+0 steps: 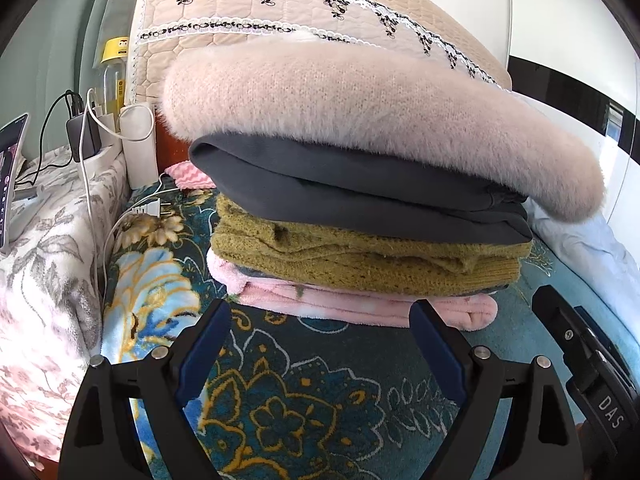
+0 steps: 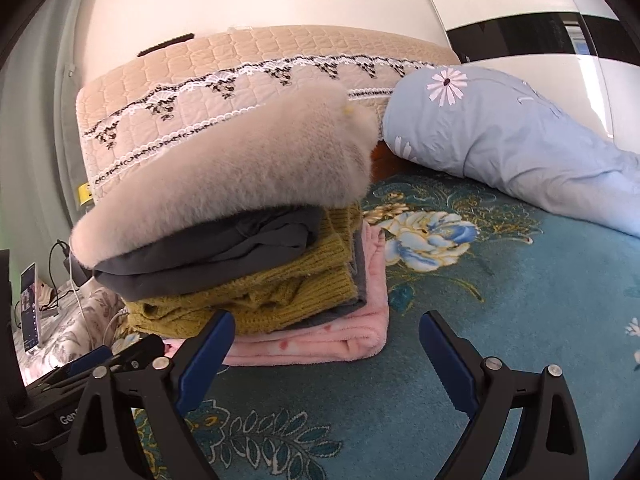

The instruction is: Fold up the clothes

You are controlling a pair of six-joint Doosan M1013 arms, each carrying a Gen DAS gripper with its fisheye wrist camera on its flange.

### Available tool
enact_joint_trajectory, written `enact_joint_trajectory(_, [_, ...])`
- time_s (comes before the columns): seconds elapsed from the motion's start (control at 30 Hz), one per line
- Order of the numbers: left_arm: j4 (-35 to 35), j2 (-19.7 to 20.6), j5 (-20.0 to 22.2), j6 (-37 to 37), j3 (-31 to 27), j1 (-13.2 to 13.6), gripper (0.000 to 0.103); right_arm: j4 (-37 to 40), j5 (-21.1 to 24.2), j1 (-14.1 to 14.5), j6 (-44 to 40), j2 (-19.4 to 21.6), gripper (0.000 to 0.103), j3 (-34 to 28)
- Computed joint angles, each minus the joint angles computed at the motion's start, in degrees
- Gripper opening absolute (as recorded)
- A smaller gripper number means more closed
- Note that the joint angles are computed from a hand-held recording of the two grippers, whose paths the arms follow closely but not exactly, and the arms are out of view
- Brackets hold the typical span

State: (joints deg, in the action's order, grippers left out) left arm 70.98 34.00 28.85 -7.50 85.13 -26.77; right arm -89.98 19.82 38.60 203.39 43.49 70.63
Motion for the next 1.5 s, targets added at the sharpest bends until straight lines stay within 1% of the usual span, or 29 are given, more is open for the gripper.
enact_joint_trajectory(0.17, [0.0,-0.1,0.1,0.4,0.1,-0.1,0.091,-5.1,-0.3,0.2,3.6,0.0,0.095,0.2])
enact_joint_trajectory(0.33, [-0.3,0.0,0.0,1.1,0.0,-0.2,0.091,-13.9,1.5,0.5,12.1,-0.4,0.095,1.2])
enact_joint_trajectory(0.43, [0.1,0.0,0.2,1.0,0.0,-0.2,0.091,-15.0,1.9,0.6,13.0,-0.4,0.096,1.3])
enact_joint_trajectory(0.6, [0.9,0.2,0.5,1.0,-0.1,-0.5,0.091,-14.2,1.9,0.8,11.4,-0.3,0.099,1.0])
enact_joint_trajectory(0.67, [1.5,0.2,0.7,0.7,-0.1,-0.6,0.091,-13.8,2.0,0.8,10.7,-0.3,0.103,0.9])
enact_joint_trajectory(0.93, [2.3,0.1,0.8,0.4,0.0,-0.7,0.091,-9.9,2.2,0.9,6.5,-0.1,0.103,0.5])
enact_joint_trajectory(1.3, [2.3,0.3,0.3,1.7,-0.1,-0.9,0.091,-9.9,1.7,0.9,6.1,0.0,0.103,0.3])
enact_joint_trajectory(1.5, [0.8,0.4,-0.4,3.0,-0.3,-0.6,0.091,-9.0,1.8,1.0,5.1,0.1,0.103,0.1])
